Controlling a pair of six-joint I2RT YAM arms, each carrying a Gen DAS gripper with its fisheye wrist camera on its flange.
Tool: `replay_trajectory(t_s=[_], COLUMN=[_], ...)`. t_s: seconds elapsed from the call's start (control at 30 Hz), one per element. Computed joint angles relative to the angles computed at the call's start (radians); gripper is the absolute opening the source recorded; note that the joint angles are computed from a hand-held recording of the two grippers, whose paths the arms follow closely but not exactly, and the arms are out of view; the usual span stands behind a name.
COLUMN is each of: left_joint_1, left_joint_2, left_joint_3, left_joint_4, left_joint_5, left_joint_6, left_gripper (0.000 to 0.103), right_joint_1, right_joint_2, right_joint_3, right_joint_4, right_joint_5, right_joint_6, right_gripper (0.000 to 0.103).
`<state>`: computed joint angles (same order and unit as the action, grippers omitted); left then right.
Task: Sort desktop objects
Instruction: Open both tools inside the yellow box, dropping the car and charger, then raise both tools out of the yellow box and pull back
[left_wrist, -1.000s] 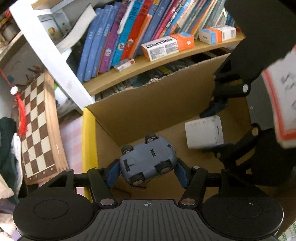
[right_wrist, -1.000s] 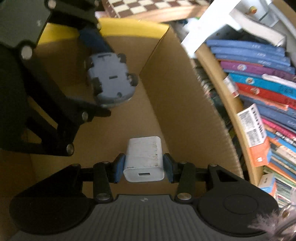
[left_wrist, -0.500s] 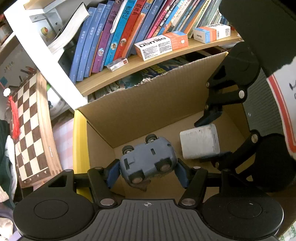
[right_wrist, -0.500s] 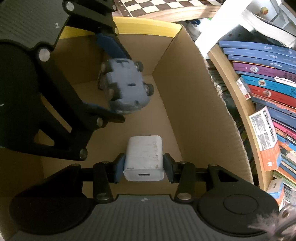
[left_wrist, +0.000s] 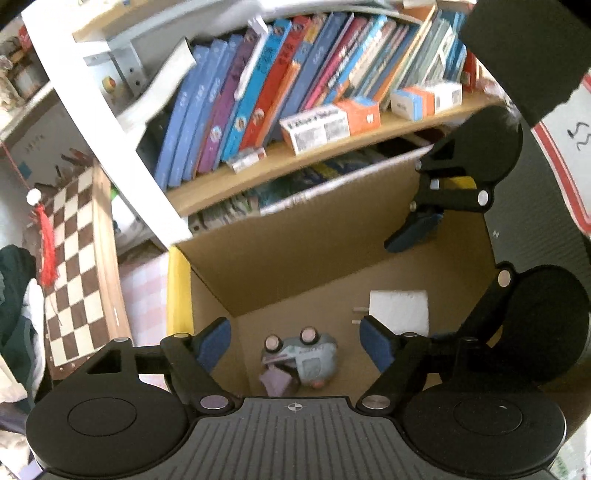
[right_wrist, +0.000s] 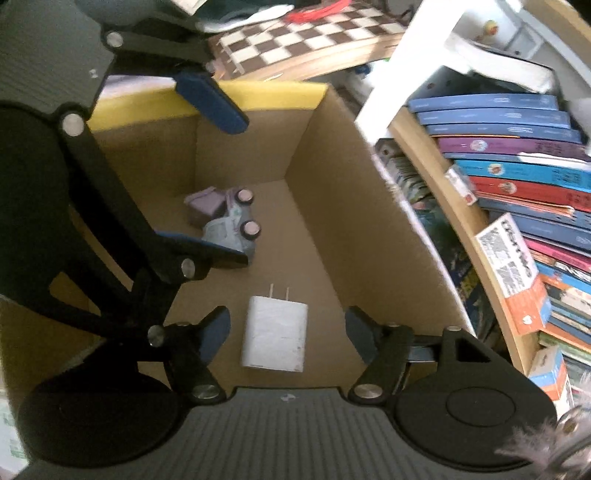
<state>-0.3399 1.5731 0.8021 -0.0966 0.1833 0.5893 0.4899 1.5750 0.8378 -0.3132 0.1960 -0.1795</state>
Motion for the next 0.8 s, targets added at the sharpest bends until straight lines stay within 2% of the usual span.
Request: replay_trajectory(t_s=[0.13, 0.37, 0.63, 0.8], left_joint_1=[0.012, 0.081, 0.202, 0.321], left_joint_2=[-0.099, -0.303, -0.501, -0.619], left_joint_3=[-0.045, -0.114, -0.164, -0.183], left_joint_4=[0.021, 0.008, -0.090, -0.207], left_joint_5=[0.052, 0.170, 0.331, 0.460], left_joint_6=[-0.008, -0.011, 0.005, 0.055], left_gripper=[0.081, 0.084, 0.085, 0.085], right_joint_1=[-0.016, 0.028, 0.182, 0.342], right_joint_2=[-0.065, -0.306, -0.482, -0.570], right_joint_3=[-0.024, -0.113, -0.147, -0.156], right_joint_4=[0.017, 0.005, -0.092, -0.175], right_joint_5=[0.031, 0.092, 0.243, 0.391], right_joint_6=[0.053, 0.192, 0.410, 0.564], right_gripper=[0.074, 0.075, 0.075, 0.074])
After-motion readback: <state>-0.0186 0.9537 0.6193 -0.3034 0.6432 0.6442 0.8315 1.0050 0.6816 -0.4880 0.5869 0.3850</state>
